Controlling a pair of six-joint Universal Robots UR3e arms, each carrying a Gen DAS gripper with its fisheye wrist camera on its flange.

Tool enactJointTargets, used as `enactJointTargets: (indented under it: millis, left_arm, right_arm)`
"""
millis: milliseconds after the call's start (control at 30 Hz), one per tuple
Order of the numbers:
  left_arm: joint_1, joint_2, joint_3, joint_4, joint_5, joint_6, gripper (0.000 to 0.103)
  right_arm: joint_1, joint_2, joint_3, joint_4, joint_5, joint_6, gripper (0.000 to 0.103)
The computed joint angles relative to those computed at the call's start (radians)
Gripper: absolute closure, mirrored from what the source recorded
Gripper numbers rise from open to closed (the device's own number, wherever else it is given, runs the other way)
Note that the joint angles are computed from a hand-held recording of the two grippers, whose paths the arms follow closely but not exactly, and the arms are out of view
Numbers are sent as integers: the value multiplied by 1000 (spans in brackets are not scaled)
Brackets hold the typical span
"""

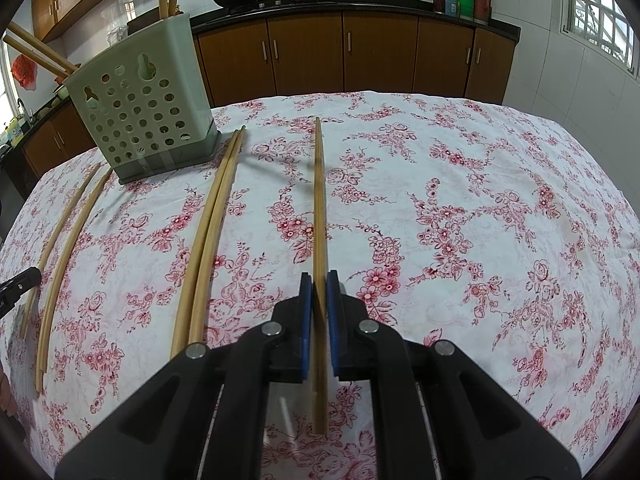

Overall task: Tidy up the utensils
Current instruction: 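Hold the grasped chopsticks in both tools, ready to lift, then lift the chopsticks with both tools and carry them above the green holder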

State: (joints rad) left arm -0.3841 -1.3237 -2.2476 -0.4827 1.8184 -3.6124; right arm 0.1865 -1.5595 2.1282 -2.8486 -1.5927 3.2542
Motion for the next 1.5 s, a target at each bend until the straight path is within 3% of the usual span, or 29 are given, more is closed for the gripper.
enactJointTargets:
  millis: [467,633,933,1167,1267,1500]
  left_arm:
    - [-2,2,2,-4,0,-2,94]
    - [-65,-11,28,-49,63,-10,94]
    - [-98,25,42,-106,85,-18,95]
    - [-117,148,167,-141,154,-7,95]
    - [-80,179,217,-133,130,6,95]
    - [-74,125,346,-144,158,39,96]
  right_arm:
    - [0,2,-1,-1,2,1,93]
    - [-15,-35,34,1,29,-14,93]
    - [-52,-129,76,-1,74,-23,95]
    - [-95,-290,30,7,100,-36,95]
    - [-110,-323,-2,-2,117,-28,95]
    - [-122,-338,-58,-31,135,-5,95]
